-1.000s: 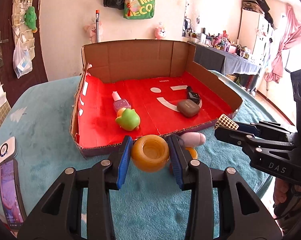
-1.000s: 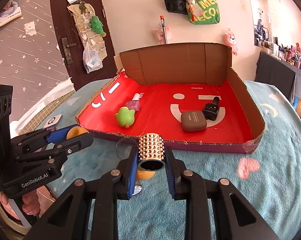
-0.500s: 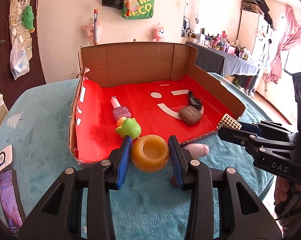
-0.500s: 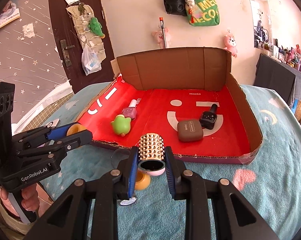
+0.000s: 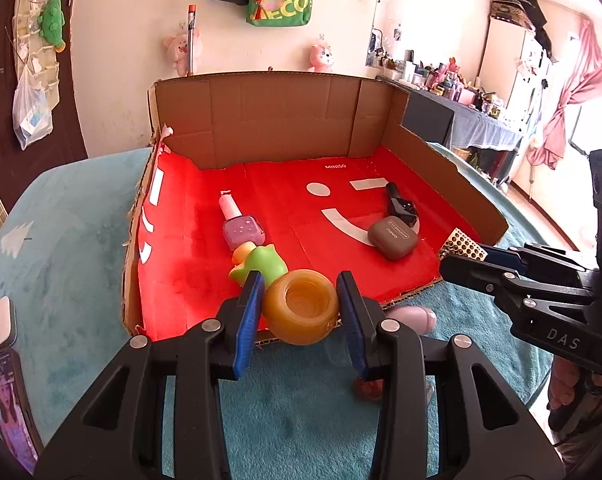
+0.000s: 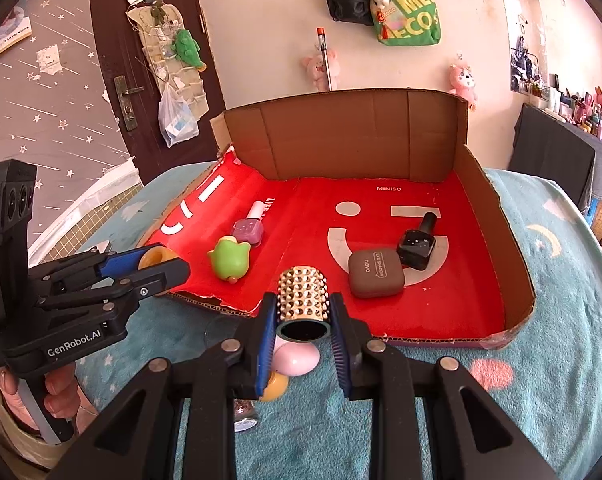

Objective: Organize rigid objects
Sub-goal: 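Carry the orange cup and gold studded cylinder into the box and lower them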

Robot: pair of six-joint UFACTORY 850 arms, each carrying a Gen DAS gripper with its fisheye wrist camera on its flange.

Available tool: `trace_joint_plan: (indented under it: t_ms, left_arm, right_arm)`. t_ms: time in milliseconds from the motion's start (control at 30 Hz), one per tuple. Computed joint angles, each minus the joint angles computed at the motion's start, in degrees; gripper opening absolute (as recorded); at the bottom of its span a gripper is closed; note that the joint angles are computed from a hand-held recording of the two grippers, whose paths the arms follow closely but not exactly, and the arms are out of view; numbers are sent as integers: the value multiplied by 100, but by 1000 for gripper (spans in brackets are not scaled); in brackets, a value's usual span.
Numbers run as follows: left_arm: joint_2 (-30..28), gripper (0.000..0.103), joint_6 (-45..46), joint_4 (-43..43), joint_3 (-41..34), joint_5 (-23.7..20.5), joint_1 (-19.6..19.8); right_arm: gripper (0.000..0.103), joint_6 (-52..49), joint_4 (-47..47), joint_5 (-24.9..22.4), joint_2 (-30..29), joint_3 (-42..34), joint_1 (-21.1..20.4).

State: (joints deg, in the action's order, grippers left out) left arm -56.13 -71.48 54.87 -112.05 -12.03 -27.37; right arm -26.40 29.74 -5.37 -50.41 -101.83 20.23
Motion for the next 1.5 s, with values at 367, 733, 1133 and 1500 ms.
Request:
trace_joint_plan:
  t_ms: [367,733,1133,1500]
  left_arm:
    - [-597,35,2377,-2432,-919,-371,121]
    - [-1183,35,3858,-3959,-1848,-911,227]
    - [-1512,35,5736,-5891,-2440,-1352,311]
    - [-2223,35,4754,-4998,-3629,-1919,340]
  right_arm:
    - [28,1586,-1524,-492,-530,-816,-63]
    - [28,1689,-1671,-1243,-1142,-1752,-89]
    - [28,1564,-1553,-1778,-1491,-2316,-93]
    - [28,1876,-1836,-2001,-1707,-2661,-83]
